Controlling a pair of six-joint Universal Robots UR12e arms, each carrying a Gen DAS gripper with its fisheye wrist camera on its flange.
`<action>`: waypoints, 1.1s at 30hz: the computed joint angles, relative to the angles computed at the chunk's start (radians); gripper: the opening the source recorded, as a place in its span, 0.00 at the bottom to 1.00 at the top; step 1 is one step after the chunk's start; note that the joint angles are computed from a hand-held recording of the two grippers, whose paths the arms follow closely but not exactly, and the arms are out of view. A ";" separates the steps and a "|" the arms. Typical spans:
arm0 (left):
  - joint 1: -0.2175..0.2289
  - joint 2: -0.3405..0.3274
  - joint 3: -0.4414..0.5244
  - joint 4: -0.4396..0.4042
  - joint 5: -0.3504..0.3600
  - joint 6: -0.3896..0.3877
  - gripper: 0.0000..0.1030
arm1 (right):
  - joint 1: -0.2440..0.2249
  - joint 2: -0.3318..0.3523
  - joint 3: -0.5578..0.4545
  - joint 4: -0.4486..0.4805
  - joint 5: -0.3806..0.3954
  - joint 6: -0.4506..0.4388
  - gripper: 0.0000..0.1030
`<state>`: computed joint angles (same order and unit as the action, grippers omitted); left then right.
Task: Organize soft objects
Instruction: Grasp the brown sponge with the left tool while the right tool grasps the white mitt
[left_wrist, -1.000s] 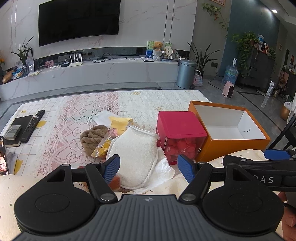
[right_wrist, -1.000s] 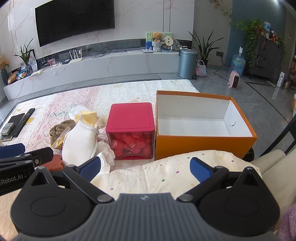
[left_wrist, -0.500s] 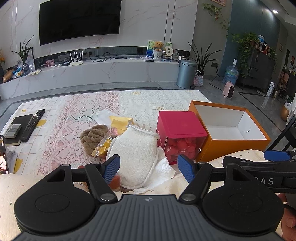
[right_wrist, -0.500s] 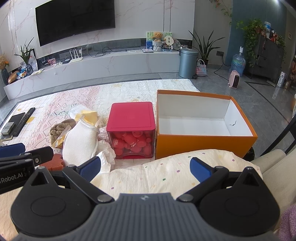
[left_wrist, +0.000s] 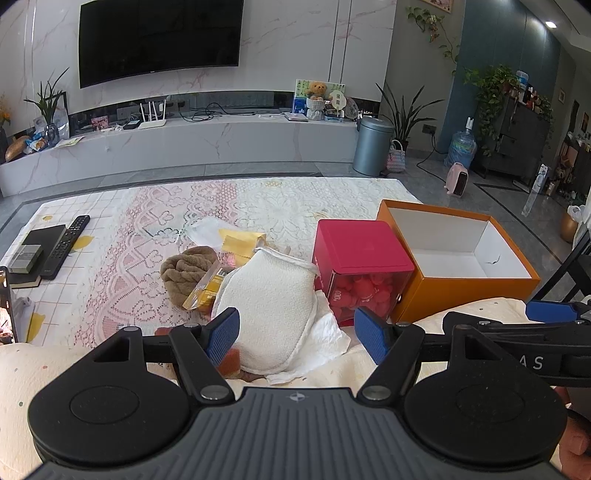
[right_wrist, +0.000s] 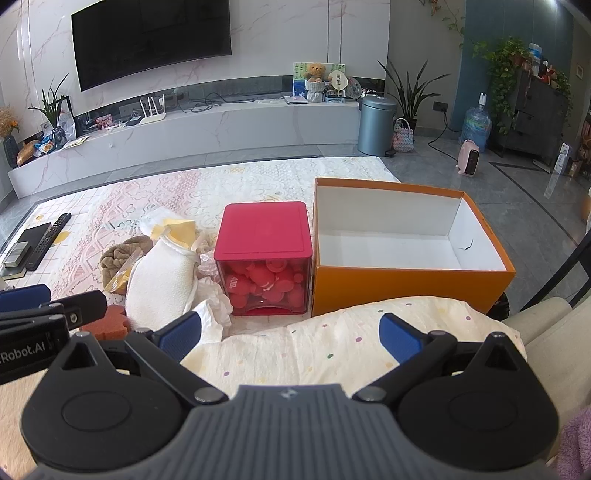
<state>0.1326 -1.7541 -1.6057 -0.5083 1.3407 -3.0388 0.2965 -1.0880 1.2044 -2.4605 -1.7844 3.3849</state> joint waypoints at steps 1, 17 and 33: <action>0.000 0.000 -0.001 -0.001 -0.002 0.001 0.81 | 0.001 0.000 0.000 0.000 -0.002 0.001 0.98; 0.051 -0.003 -0.010 -0.077 -0.104 0.072 0.73 | -0.007 0.027 -0.008 -0.025 0.088 -0.104 0.95; 0.102 -0.116 0.145 -0.392 -0.047 -0.039 0.87 | -0.002 0.186 -0.218 0.123 0.255 -0.220 0.76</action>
<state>0.2344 -1.8701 -1.4608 -0.8998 1.2934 -3.0782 0.2946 -0.9017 0.9864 -2.3379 -1.5291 3.1645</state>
